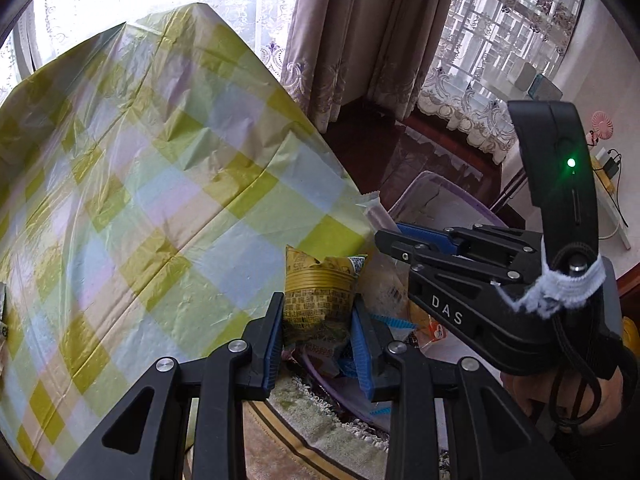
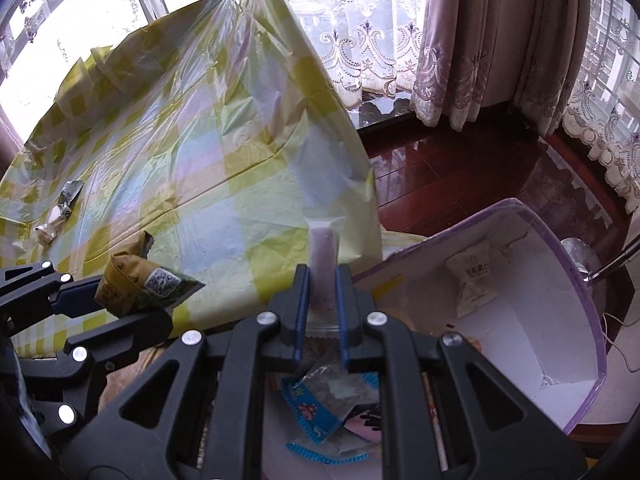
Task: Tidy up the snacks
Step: 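Open both tools over the white box to drop the snacks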
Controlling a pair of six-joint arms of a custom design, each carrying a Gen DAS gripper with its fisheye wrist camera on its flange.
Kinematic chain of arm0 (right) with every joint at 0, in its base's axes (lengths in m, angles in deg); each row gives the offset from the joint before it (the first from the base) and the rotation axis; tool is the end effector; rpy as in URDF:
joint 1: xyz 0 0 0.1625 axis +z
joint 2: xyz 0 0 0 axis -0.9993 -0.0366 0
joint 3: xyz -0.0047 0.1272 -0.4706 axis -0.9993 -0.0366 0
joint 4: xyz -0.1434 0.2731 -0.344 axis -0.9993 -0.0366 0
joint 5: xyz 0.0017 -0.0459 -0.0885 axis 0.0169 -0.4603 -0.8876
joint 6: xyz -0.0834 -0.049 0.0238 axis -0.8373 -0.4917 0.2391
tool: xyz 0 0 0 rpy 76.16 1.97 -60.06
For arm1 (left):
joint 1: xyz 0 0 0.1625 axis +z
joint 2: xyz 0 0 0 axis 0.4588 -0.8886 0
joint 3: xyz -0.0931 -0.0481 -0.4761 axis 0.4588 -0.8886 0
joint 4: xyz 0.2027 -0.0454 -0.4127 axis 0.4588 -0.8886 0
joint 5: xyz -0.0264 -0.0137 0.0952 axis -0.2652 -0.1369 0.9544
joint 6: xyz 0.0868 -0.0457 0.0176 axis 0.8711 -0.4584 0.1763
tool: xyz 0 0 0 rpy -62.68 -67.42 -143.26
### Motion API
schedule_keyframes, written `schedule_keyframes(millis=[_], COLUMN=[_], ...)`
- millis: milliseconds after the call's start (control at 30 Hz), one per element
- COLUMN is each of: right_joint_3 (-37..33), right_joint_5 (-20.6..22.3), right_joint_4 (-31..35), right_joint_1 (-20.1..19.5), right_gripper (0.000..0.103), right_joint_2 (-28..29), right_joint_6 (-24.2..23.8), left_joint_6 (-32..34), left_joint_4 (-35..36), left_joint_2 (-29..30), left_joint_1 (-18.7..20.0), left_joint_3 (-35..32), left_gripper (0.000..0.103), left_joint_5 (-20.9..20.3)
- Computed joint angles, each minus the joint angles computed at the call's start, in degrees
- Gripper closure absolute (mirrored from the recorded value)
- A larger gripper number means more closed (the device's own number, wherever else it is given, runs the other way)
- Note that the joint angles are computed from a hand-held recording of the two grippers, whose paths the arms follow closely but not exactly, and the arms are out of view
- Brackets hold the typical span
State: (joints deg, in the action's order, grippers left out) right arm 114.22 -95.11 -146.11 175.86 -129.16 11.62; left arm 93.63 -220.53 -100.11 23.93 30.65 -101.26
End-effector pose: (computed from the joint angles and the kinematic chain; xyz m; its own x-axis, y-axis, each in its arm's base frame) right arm 0.0468 -0.7716 0.3085 -0.7718 0.2450 0.5868 -0.1705 0.8093 -0.5622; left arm -0.4171 -0.7997 -0.0304 -0.6029 0.6765 -0.4230 0.7381 0.6742 0.0263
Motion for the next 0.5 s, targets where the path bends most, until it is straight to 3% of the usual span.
schedule_keyframes(millis=[500], right_joint_3=[1.2], right_joint_5=[-5.1], right_joint_4=[0.1], right_joint_1=[-3.0], right_gripper=[0.087], right_joint_2=[-2.8], right_joint_6=[3.7], left_joint_6=[0.4], left_joint_4=[10.4], left_joint_2=[5.5], left_joint_1=[-0.2], left_joint_3=[-7.3], left_gripper=[0.070], left_joint_5=[-5.7])
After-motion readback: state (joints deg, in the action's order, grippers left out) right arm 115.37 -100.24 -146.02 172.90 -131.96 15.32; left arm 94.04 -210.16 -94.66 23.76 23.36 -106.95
